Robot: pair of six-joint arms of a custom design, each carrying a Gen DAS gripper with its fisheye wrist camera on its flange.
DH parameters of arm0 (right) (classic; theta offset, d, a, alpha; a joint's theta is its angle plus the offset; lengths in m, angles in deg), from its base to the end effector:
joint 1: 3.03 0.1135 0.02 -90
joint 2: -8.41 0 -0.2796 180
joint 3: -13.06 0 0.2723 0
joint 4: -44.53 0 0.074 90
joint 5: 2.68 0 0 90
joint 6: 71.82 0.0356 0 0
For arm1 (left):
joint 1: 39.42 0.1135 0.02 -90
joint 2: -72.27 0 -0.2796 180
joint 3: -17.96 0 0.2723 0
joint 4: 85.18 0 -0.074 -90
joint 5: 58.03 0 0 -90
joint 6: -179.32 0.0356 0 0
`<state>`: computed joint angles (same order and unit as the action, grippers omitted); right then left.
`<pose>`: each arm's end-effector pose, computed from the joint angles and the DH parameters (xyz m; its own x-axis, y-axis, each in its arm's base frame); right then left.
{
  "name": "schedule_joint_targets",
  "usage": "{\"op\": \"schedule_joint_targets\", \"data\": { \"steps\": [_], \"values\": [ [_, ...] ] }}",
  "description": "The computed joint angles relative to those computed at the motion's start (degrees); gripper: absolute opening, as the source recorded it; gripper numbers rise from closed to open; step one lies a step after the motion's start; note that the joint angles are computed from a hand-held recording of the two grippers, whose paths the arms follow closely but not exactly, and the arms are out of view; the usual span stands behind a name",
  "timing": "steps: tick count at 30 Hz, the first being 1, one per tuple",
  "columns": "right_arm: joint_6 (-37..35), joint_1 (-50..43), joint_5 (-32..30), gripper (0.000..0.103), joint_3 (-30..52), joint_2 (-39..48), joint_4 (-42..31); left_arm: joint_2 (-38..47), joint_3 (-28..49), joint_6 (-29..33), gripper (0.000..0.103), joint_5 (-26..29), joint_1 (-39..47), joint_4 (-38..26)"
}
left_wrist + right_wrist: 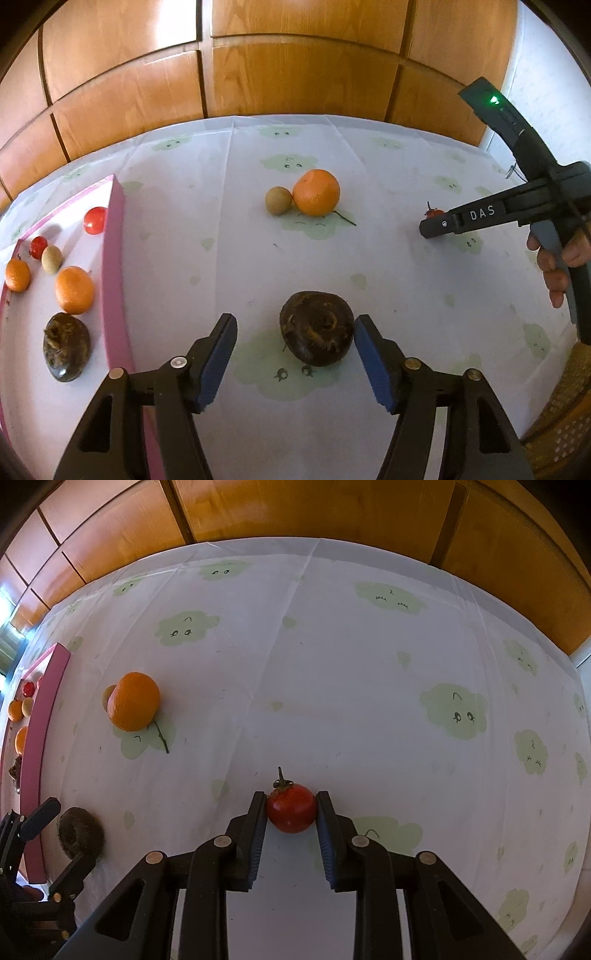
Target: Organize fruits
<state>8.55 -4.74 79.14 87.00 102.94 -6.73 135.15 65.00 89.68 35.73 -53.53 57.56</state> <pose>0.3310 -0.0048 0.1927 -0.9340 -0.1378 -0.3297 -0.1734 0.9815 0.0812 0.2130 -0.0560 0.2005 -0.7738 0.2010 -0.6007 0.2863 0.9569 -0.0487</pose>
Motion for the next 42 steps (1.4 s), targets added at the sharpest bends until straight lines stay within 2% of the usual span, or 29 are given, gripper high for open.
{"op": "schedule_joint_targets", "data": {
  "steps": [4,9,14,18,24,26,28,29,33,38,41,42],
  "values": [
    [0.1,-0.2,0.0,0.027,0.2,0.0,-0.1,2.9,0.4,0.1,0.066,-3.0,-2.2,1.7],
    [0.4,-0.6,-0.6,0.028,0.5,0.5,-0.2,4.1,0.1,-1.7,0.066,-0.1,0.1,4.0],
    [0.3,-0.9,-1.1,0.028,1.2,1.2,-0.8,5.8,0.5,-3.3,0.073,1.8,1.5,5.6],
    [0.4,-0.5,-0.5,0.029,1.7,1.2,-1.2,6.9,1.1,-3.3,0.085,4.1,1.9,5.3],
    [0.9,0.9,1.0,0.029,0.8,0.4,-0.5,7.3,1.1,-4.3,0.085,3.8,1.5,5.8],
    [1.0,1.1,1.1,0.029,0.6,0.2,-0.3,6.9,1.1,-4.6,0.083,3.1,1.2,5.4],
    [1.2,1.4,1.4,0.029,0.2,-0.1,-0.1,6.4,1.0,-5.7,0.072,1.9,1.2,5.3],
    [1.3,1.6,1.5,0.029,0.0,-0.3,0.0,5.9,0.8,-5.8,0.069,1.7,1.4,5.3],
    [1.1,2.0,1.9,0.029,-0.5,-0.6,0.4,5.3,0.7,-4.8,0.044,2.1,1.9,5.1],
    [1.3,2.5,2.2,0.029,-0.8,-0.9,0.5,3.0,-1.0,-3.9,0.044,-1.5,-0.6,5.8],
    [1.8,2.6,2.4,0.029,-0.8,-1.1,0.5,4.3,-1.1,-2.2,0.047,-3.9,-2.2,6.5],
    [1.8,2.8,2.7,0.029,-0.9,-1.2,0.6,3.3,-2.1,-2.1,0.051,-4.7,-2.6,7.4]
  ]
}}
